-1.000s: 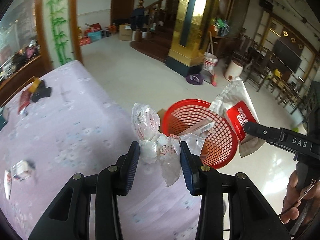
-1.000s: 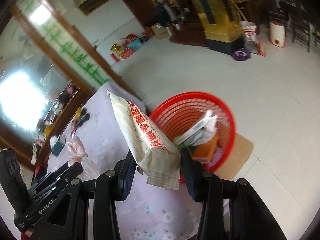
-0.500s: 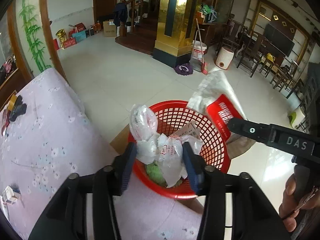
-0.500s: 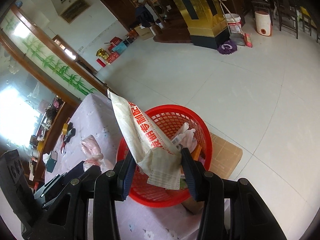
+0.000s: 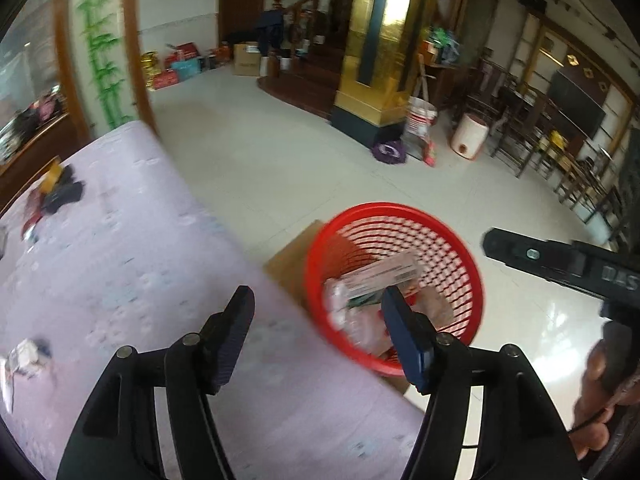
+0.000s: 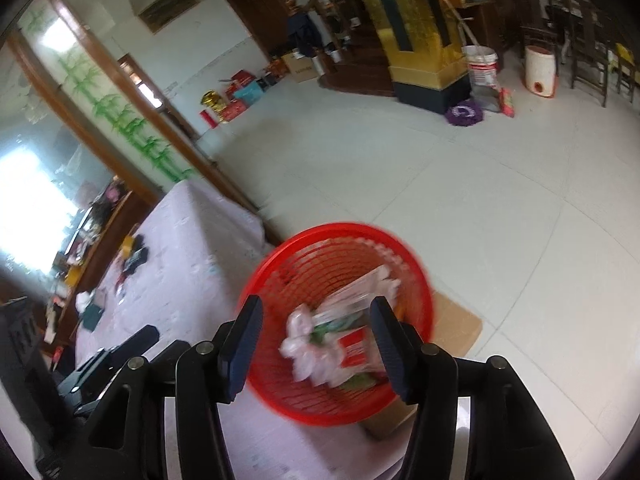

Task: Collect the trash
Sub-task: 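Move both tools back over the bed toward the white spray bottle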

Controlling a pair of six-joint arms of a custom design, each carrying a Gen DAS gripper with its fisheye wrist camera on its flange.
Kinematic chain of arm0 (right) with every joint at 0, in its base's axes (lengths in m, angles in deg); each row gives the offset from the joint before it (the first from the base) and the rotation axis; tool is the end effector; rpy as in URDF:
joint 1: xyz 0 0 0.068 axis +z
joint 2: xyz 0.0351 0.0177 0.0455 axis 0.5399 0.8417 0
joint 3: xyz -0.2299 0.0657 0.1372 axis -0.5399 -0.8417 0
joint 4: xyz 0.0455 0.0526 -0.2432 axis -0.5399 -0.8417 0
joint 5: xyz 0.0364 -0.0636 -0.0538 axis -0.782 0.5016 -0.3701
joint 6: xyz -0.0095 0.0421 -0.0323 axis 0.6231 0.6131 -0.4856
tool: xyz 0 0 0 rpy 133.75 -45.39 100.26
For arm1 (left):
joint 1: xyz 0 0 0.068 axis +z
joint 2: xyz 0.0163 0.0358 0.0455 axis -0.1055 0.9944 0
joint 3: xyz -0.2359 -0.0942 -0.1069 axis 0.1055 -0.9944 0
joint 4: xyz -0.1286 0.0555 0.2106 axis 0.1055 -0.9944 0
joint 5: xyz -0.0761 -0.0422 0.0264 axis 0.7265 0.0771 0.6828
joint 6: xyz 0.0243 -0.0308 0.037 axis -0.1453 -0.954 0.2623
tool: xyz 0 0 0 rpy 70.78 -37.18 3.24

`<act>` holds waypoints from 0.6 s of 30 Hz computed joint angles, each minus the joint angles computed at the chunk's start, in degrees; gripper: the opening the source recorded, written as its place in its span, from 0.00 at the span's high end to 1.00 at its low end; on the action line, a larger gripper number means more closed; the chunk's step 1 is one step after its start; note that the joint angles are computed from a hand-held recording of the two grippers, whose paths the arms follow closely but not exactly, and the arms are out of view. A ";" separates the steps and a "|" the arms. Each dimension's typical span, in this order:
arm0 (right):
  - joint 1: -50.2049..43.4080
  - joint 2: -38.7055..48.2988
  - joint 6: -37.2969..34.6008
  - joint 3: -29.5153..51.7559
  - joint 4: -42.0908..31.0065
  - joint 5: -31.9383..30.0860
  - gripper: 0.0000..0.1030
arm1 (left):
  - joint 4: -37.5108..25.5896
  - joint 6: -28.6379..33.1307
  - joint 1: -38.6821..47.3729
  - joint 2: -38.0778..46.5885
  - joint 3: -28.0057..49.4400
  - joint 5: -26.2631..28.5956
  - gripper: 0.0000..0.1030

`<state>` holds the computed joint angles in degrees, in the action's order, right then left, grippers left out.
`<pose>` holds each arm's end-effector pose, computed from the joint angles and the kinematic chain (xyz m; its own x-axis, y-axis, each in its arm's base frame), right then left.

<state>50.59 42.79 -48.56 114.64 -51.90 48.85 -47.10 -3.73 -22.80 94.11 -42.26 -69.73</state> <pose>0.2378 0.0831 0.2219 -0.8199 0.2688 -0.5054 0.0156 0.8930 0.4497 0.2245 -0.0671 0.2124 -0.7753 0.0520 -0.6295 0.1476 0.9839 -0.1004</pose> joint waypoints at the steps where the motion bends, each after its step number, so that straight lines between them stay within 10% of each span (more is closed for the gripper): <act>1: 1.51 -0.61 0.57 0.08 -0.34 -0.41 0.42 | -0.78 0.62 1.83 -1.80 -0.98 0.25 0.37; 9: 18.63 -3.76 3.18 2.51 -1.84 4.38 0.42 | -9.41 7.59 19.22 -18.65 -7.67 6.03 0.37; 18: 36.55 2.14 4.41 8.28 0.30 8.18 0.42 | -19.99 35.57 63.42 -21.22 -6.89 26.73 0.37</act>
